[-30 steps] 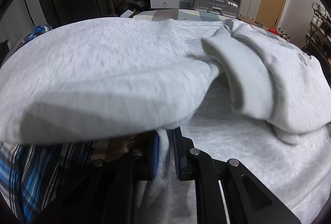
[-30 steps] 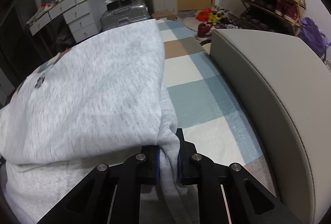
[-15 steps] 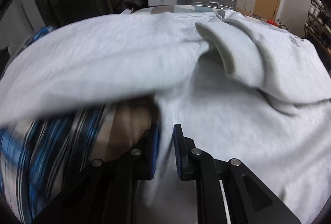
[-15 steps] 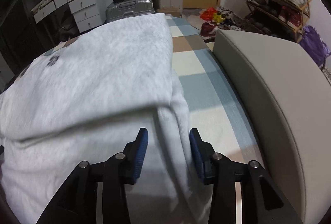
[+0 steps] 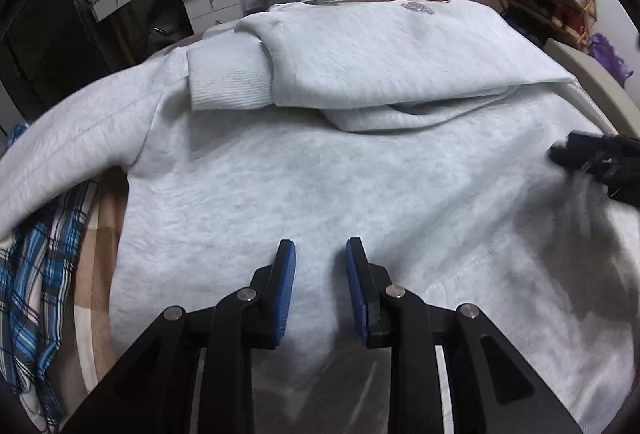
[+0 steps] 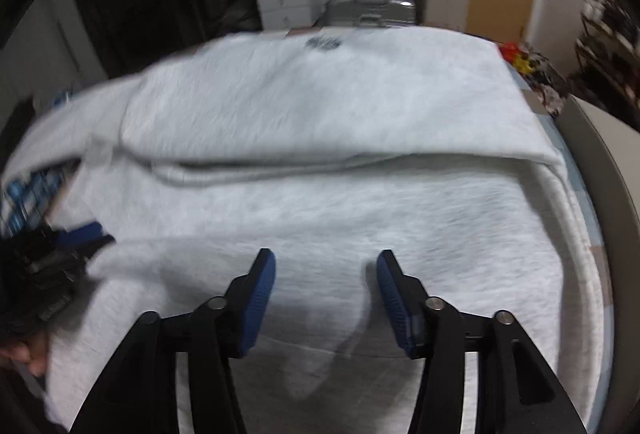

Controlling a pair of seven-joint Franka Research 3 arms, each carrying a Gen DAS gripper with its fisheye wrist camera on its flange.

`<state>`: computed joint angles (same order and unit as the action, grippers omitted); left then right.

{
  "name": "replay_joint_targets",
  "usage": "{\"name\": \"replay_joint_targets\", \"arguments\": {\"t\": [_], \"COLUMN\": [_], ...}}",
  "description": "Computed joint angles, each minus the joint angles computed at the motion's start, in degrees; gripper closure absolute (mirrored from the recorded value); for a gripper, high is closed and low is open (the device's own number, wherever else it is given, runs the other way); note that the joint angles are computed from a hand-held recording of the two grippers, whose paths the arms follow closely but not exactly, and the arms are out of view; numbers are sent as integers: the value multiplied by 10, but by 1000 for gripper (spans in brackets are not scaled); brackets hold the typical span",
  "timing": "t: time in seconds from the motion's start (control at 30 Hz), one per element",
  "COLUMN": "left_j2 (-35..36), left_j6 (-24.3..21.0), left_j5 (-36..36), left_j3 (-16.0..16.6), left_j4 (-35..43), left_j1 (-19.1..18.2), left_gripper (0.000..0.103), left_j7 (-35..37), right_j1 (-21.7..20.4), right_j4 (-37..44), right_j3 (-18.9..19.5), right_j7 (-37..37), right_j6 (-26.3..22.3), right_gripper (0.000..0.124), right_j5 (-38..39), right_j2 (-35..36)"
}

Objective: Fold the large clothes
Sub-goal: 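Grasp the other hoodie sleeve cuff with the left gripper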

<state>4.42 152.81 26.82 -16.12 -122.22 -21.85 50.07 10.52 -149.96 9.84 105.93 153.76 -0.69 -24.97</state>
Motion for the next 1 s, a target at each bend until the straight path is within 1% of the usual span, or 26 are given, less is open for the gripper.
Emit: {"name": "replay_joint_targets", "arguments": {"t": [0.03,0.1,0.13,0.2,0.23,0.27,0.33,0.37,0.4,0.43,0.47,0.5,0.53,0.57,0.6,0.63,0.67,0.7,0.73,0.8,0.83,0.87,0.9,0.93,0.97,1.0], "left_j2": [-10,-26,-32,-36,-35,-32,-12,-4,13,24,22,12,-2,-21,-53,-75,-97,-128,-158,-224,-259,-284,-329,-356,-376,-395], "left_j6": [10,-4,-10,6,17,29,37,32,6,-19,-19,-18,-8,14,55,72,80,89,95,99,100,96,78,59,36,8], "left_j5": [-33,-68,-72,-75,-76,-75,-48,-40,-23,-22,-7,-20,-58,-90,-126,-124,-96,-56,-18,51,84,110,145,161,168,161], "left_j3": [-3,-3,-6,-5,-7,-9,-12,-13,-15,-15,-12,-13,-15,-14,-9,-5,-5,-7,-14,-35,-49,-72,-81,-91,-96,-89], "left_j4": [-14,-24,-27,-30,-25,-23,-6,2,21,35,33,25,10,-11,-48,-68,-81,-103,-120,-153,-170,-173,-190,-198,-203,-210], "left_j1": [5,8,5,6,4,2,-5,-8,-15,-19,-24,-22,-15,-9,-1,3,14,30,52,106,138,178,209,232,245,249], "left_gripper": [81,81,81,75,67,61,61,61,61,60,60,60,60,60,60,60,60,60,60,60,55,45,42,40,40,40], "left_j7": [18,25,16,1,-3,-3,-12,-5,0,9,-2,6,25,29,20,-7,-58,-120,-176,-284,-338,-382,-440,-477,-504,-524], "right_j1": [-10,1,2,1,-4,-8,3,10,10,2,0,2,5,8,12,15,19,24,29,28,25,23,22,19,14,10], "right_j4": [-3,-15,-22,-17,-11,-6,-7,-10,-11,-16,-16,-18,-21,-23,-24,-28,-33,-36,-42,-56,-64,-68,-73,-78,-81,-82], "right_j3": [14,0,-4,-6,2,7,0,-5,-1,11,14,12,8,1,-4,-10,-15,-21,-28,-25,-22,-21,-19,-16,-12,-9], "right_j7": [9,-4,-5,-8,6,18,14,6,4,13,14,14,13,9,3,1,-1,-6,-12,-15,-13,-14,-14,-11,-8,-5], "right_j6": [-4,-5,-6,-28,-41,-47,-34,-22,-19,-16,-17,-21,-20,-21,-25,-29,-31,-31,-28,-15,-6,-2,0,3,3,0], "right_gripper": [67,67,67,67,66,66,64,63,61,61,61,61,61,61,61,59,57,53,48,46,45,43,41,40,40,40], "right_j5": [-20,-10,-5,-1,-5,-7,5,11,9,-5,-11,-9,-5,1,7,18,30,42,56,68,72,76,81,83,84,84], "right_j2": [3,-2,-12,-19,-23,-24,-26,-22,-21,-21,-17,-18,-22,-25,-31,-43,-53,-63,-78,-106,-124,-136,-149,-163,-173,-182]}}
